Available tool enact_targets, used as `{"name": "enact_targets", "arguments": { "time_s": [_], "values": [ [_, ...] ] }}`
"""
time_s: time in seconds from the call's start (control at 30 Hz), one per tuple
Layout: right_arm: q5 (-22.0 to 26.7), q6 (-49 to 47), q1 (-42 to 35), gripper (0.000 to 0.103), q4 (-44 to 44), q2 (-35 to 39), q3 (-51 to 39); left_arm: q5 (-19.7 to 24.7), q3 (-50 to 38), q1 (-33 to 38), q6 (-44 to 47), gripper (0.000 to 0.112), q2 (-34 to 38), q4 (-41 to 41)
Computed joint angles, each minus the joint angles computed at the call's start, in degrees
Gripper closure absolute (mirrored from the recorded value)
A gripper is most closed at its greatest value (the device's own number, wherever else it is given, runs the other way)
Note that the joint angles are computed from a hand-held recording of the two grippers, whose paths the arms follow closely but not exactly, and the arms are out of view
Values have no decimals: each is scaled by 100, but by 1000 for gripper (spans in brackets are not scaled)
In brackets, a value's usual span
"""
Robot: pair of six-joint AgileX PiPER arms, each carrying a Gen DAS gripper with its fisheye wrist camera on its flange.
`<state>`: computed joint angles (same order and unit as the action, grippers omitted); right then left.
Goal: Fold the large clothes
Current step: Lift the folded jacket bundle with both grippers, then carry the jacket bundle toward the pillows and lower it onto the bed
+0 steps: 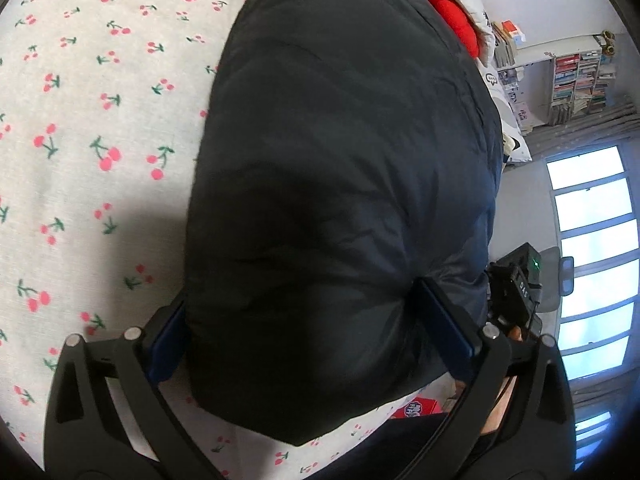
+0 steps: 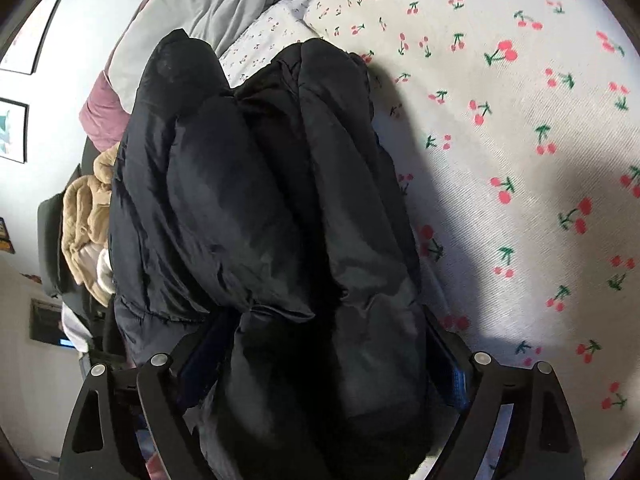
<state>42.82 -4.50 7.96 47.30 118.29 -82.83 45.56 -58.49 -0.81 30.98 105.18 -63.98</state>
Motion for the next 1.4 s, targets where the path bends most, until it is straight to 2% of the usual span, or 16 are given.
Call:
{"name": "enact_targets", "arguments": {
  "time_s": [0.3,0.43,0.53,0.57,0.73,0.9,1.0,1.23,1.4],
  "values": [
    [-23,-140,83,12,96,184,-141,14,-197,-114,-37,10,137,-104],
    [-9,-207,148,29,162,92,-144,-28,-217,-119,-52,11,125,-116],
    [-9,-153,237,34,10,85,-229,-147,-123,-61,54,14,47,-131],
    [-14,-141,273,35,-55,92,-266,-195,-134,-76,18,17,32,-92],
    [-134,185,514,60,-590,6,-427,-392,-122,-111,49,31,-15,-40],
    [-322,924,882,71,-1675,-164,-610,-718,-84,-217,104,58,-196,45],
    [-405,1319,1127,76,-2327,-256,-717,-788,-65,-199,105,68,-309,10],
    [-807,1658,1355,84,-3241,-744,-693,-1161,-133,-440,232,78,-672,-247],
    [-876,1023,927,85,-2615,-1011,-887,-1156,-545,-663,437,80,-618,-806]
  ]
}}
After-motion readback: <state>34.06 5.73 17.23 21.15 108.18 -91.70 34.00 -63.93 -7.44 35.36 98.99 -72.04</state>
